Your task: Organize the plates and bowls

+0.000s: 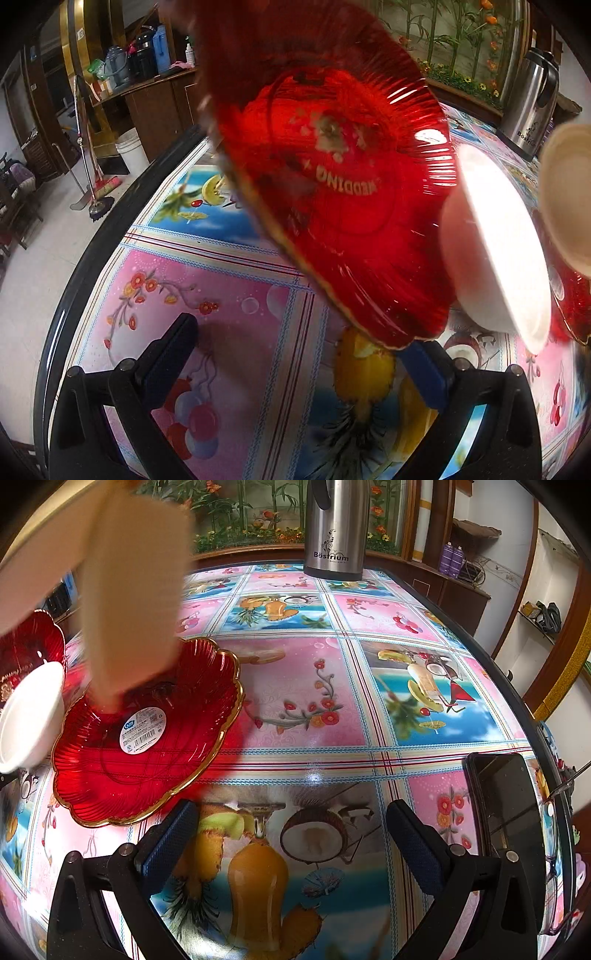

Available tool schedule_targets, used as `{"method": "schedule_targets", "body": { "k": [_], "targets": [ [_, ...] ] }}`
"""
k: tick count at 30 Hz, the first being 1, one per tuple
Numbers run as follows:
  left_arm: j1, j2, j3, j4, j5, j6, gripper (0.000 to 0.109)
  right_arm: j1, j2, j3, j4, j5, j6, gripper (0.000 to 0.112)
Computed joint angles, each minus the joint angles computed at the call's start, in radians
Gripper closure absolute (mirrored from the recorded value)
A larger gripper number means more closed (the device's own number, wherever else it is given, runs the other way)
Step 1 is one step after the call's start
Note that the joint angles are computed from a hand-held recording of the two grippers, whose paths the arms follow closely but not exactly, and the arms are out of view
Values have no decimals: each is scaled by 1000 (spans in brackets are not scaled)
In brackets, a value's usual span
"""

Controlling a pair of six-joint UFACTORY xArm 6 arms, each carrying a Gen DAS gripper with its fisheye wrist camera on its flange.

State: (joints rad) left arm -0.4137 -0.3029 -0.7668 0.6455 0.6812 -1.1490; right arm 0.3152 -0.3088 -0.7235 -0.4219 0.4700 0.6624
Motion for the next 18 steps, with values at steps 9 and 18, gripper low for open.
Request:
{"method": "schedule_targets", "body": {
  "k": [9,18],
  "targets": [
    [1,-1,1,1,-1,0,6,0,1,0,-1,-1,2,10],
    [-5,2,-2,4,1,-7,6,0,0,1,0,-1,0,10]
  ]
}}
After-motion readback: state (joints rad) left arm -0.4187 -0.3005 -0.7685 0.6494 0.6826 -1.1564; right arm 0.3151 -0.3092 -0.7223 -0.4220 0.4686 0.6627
